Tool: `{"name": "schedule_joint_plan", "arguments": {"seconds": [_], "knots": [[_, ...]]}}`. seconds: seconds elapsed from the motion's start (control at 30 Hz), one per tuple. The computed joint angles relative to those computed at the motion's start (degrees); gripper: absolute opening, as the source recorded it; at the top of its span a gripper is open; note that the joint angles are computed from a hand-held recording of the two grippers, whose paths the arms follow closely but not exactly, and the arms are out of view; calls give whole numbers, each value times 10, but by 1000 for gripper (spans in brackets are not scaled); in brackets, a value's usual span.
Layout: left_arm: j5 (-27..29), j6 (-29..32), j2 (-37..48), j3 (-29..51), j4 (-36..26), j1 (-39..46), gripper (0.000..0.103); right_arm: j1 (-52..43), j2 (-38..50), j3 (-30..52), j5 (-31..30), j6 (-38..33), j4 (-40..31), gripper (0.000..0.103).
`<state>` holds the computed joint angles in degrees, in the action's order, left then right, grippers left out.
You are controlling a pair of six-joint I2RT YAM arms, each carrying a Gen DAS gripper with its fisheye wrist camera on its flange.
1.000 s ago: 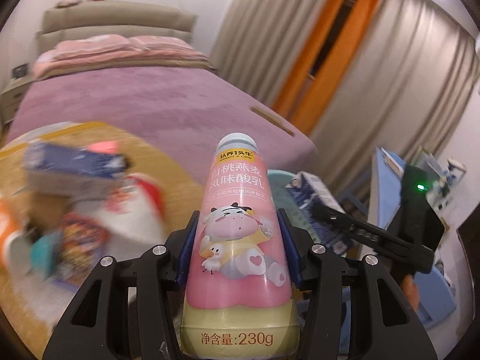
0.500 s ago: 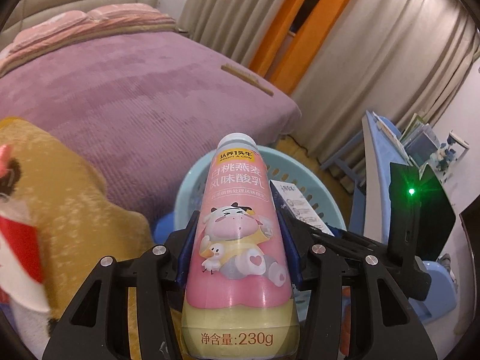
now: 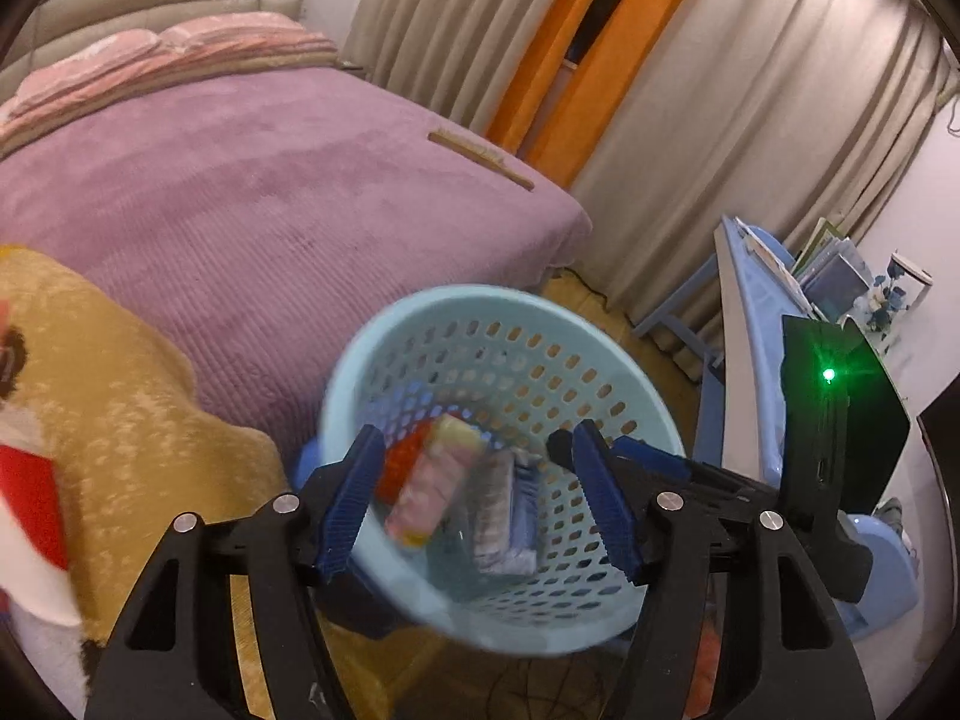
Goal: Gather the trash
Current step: 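Carry bottle and carton to the blue basket and release both inside, then grasp the red-white paper cup with the right tool while the left tool grasps a milk carton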
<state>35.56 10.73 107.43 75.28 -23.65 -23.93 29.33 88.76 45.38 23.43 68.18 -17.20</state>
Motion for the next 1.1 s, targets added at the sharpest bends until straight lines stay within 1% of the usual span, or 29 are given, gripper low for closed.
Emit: {"name": "schedule_joint_plan", "arguments": {"seconds": [0.07, 0.17, 0.23, 0.3, 0.43, 0.47, 0.53, 0.7, 0.77, 0.87, 0.93, 1.0, 1.1], "knots": [[10, 3, -17, -13, 3, 13, 63, 17, -9, 9, 16, 0, -10, 67], [24, 12, -54, -36, 6, 43, 63, 49, -11, 45, 51, 2, -46, 67], [37, 16, -72, -42, 4, 66, 63, 67, -11, 65, 69, -5, -56, 67], [52, 17, -90, -44, -2, 92, 63, 87, -4, 96, 87, -19, -67, 67], [75, 28, -115, -37, -17, 149, 63, 111, 26, 154, 98, -61, -70, 67], [81, 33, -118, -31, -23, 168, 64, 115, 38, 171, 97, -74, -68, 67], [83, 36, -121, -17, -33, 194, 67, 124, 68, 209, 92, -92, -66, 67], [74, 52, -100, 37, -55, 269, 70, 133, 151, 307, 64, -126, -69, 67], [67, 57, -81, 67, -69, 294, 73, 133, 189, 350, 44, -134, -69, 67], [59, 71, -35, 129, -101, 333, 74, 131, 241, 411, 17, -141, -73, 67], [54, 86, -13, 160, -117, 347, 78, 131, 272, 450, -2, -144, -77, 67], [36, 91, 11, 189, -121, 356, 79, 128, 303, 490, -20, -149, -84, 67], [35, 93, 55, 242, -150, 367, 80, 125, 343, 541, -39, -151, -101, 67]]}}
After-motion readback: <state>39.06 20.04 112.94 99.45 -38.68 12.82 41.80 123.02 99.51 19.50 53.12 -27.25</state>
